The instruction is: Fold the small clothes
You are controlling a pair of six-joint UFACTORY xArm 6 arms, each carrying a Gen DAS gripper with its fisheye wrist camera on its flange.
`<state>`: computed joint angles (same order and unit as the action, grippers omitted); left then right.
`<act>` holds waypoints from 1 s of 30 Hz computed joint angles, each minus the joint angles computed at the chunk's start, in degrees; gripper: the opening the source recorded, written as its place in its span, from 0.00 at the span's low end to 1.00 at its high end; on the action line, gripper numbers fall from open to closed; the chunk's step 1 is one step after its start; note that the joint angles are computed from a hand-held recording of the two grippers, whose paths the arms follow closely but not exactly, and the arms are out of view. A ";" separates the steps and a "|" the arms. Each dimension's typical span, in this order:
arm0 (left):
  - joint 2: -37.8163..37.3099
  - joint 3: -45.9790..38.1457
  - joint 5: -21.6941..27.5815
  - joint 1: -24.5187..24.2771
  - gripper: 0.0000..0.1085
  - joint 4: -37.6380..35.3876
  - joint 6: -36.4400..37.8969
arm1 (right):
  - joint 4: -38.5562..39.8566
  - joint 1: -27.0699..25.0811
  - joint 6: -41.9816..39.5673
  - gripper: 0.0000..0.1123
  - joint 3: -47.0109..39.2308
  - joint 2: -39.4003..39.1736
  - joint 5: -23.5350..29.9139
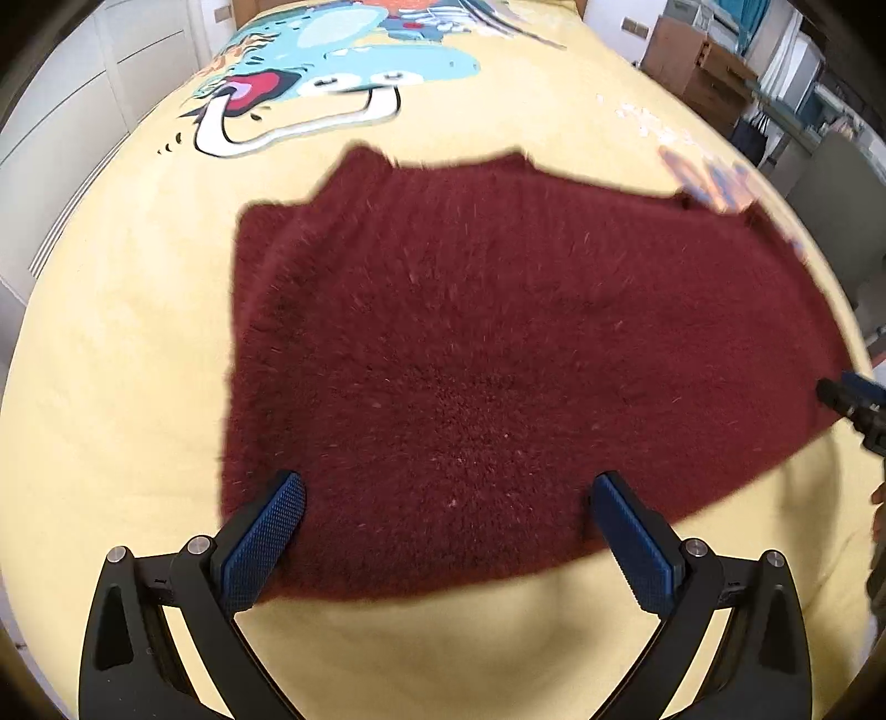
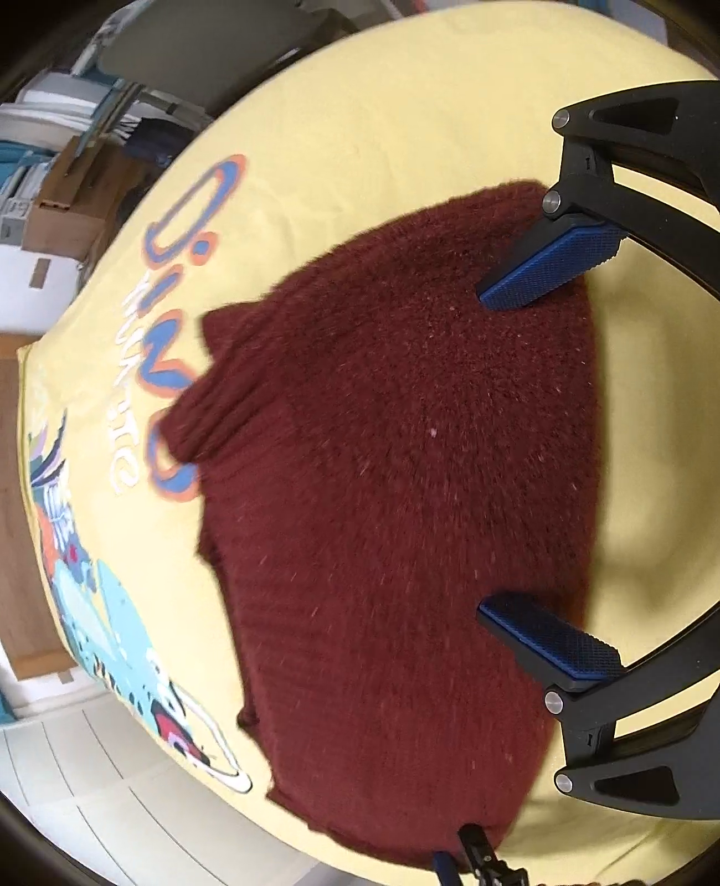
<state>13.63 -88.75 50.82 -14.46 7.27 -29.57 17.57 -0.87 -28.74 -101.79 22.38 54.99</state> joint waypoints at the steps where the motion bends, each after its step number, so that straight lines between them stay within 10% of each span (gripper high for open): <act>1: -0.95 0.50 -0.45 0.23 0.94 0.35 -0.44 | 0.08 0.13 -0.39 0.92 0.50 -1.04 0.03; 11: -8.59 7.76 1.27 6.75 0.94 -3.77 -0.94 | 1.29 0.16 -3.93 0.91 7.99 -10.24 2.44; 23: -0.92 6.55 -2.08 9.69 0.93 -21.81 7.04 | -1.29 -1.42 -2.72 0.91 16.23 -15.00 3.90; 30: 0.72 3.90 0.43 10.25 0.37 -31.15 12.61 | -1.01 -3.13 -1.93 0.92 15.06 -14.00 4.03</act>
<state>14.35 -84.85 51.25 -4.21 -23.88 -16.95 16.56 -4.00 -30.67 -86.73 8.38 59.02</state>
